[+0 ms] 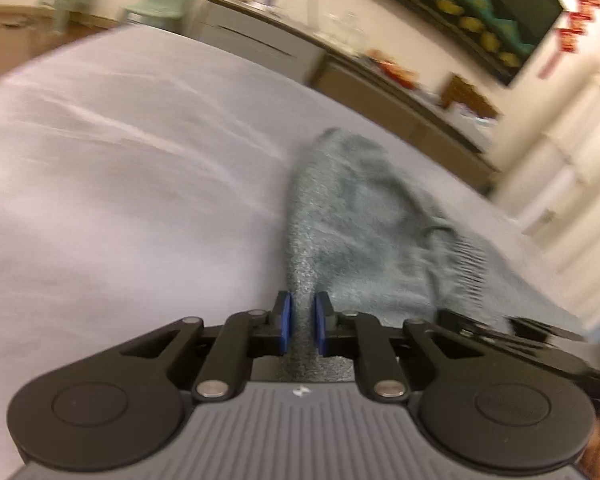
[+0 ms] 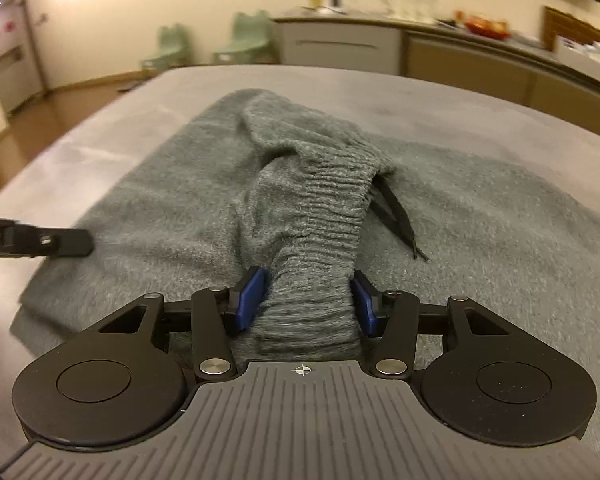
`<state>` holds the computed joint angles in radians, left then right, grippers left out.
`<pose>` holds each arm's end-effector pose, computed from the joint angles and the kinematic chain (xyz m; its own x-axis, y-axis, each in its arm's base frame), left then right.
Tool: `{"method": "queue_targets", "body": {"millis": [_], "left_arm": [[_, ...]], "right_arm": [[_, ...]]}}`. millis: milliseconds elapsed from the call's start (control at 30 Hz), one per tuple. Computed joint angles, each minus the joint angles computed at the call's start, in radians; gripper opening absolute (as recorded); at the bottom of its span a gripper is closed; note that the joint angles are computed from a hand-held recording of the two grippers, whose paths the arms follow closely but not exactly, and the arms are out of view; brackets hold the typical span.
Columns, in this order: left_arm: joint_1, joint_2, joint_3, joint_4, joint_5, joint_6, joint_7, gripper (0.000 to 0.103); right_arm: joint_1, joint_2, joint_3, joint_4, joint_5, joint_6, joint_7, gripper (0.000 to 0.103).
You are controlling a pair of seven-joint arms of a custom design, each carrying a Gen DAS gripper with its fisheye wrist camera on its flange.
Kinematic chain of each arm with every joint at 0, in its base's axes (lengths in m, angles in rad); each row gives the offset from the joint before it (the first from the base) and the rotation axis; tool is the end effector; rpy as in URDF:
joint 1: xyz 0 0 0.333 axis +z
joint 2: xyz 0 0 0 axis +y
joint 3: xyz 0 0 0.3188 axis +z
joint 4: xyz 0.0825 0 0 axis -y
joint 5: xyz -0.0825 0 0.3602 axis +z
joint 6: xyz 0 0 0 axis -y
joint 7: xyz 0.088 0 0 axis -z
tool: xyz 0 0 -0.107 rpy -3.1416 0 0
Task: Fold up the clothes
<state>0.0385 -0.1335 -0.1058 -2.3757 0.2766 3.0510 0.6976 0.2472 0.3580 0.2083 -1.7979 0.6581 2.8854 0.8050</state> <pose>0.5064 -0.0572 0.4872 0.3462 -0.8567 0.3824 -0.5945 -0.5156 -0.6170 0.6189 0.2451 0.4432 0.5953 -0.7982 -0.0919 -0.5901 -0.3567 -0.7243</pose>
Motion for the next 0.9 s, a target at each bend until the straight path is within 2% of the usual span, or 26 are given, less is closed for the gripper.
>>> {"method": "queue_targets", "body": {"millis": [33, 100, 167, 200, 233, 267, 300, 400, 433, 500, 567, 600, 633, 700, 767, 833, 867, 900], "left_arm": [[0.045, -0.01, -0.034, 0.001, 0.078, -0.027, -0.067, 0.014], [0.094, -0.03, -0.072, 0.005, 0.204, -0.084, -0.165, 0.019], [0.126, -0.052, -0.104, 0.013, 0.327, -0.137, -0.27, 0.022], [0.142, -0.063, -0.126, 0.024, 0.405, -0.177, -0.335, 0.022], [0.155, -0.075, -0.148, 0.036, 0.487, -0.22, -0.394, 0.023], [0.16, -0.094, -0.168, 0.041, 0.565, -0.26, -0.441, 0.025], [0.16, -0.116, -0.185, 0.044, 0.632, -0.299, -0.476, 0.031], [0.145, -0.172, -0.223, 0.03, 0.828, -0.288, -0.585, 0.047], [0.118, -0.163, -0.206, 0.035, 0.833, -0.235, -0.56, 0.048], [0.036, -0.111, -0.147, 0.057, 0.757, -0.105, -0.43, 0.048], [-0.053, -0.024, -0.115, 0.112, 0.627, -0.054, -0.241, 0.048], [-0.067, 0.027, -0.134, 0.158, 0.628, -0.064, -0.194, 0.05], [-0.076, 0.073, -0.157, 0.212, 0.695, -0.112, -0.208, 0.05], [-0.125, 0.158, -0.17, 0.307, 0.764, -0.228, -0.197, 0.051], [-0.174, 0.219, -0.163, 0.378, 0.781, -0.374, -0.205, 0.05], [-0.226, 0.264, -0.143, 0.428, 0.824, -0.529, -0.263, 0.049], [-0.239, 0.266, -0.125, 0.427, 0.844, -0.538, -0.303, 0.054], [-0.25, 0.266, -0.111, 0.428, 0.837, -0.548, -0.324, 0.054]], "right_arm": [[-0.027, -0.001, 0.034, 0.003, 0.041, -0.02, -0.047, 0.058], [-0.078, -0.036, 0.076, -0.021, 0.159, -0.046, -0.14, 0.074], [-0.168, -0.118, 0.139, -0.095, 0.43, -0.023, -0.366, 0.086], [-0.199, -0.157, 0.147, -0.128, 0.554, -0.01, -0.476, 0.089], [-0.213, -0.191, 0.134, -0.16, 0.625, 0.019, -0.55, 0.089], [-0.223, -0.223, 0.11, -0.192, 0.667, 0.047, -0.595, 0.089], [-0.232, -0.25, 0.081, -0.221, 0.692, 0.068, -0.615, 0.089], [-0.263, -0.318, -0.026, -0.299, 0.651, 0.059, -0.5, 0.089], [-0.271, -0.332, -0.059, -0.316, 0.642, 0.051, -0.46, 0.089], [-0.283, -0.346, -0.118, -0.34, 0.635, 0.048, -0.39, 0.089], [-0.285, -0.353, -0.17, -0.364, 0.55, 0.043, -0.259, 0.089], [-0.282, -0.357, -0.191, -0.376, 0.499, 0.039, -0.196, 0.089], [-0.277, -0.36, -0.211, -0.385, 0.452, 0.032, -0.146, 0.089], [-0.263, -0.363, -0.239, -0.387, 0.38, 0.02, -0.107, 0.089], [-0.261, -0.351, -0.262, -0.354, 0.268, -0.005, -0.06, 0.09], [-0.266, -0.335, -0.277, -0.321, 0.176, 0.002, -0.021, 0.09], [-0.269, -0.327, -0.282, -0.305, 0.134, 0.012, -0.002, 0.09], [-0.278, -0.314, -0.288, -0.283, 0.128, 0.017, -0.004, 0.091]]}}
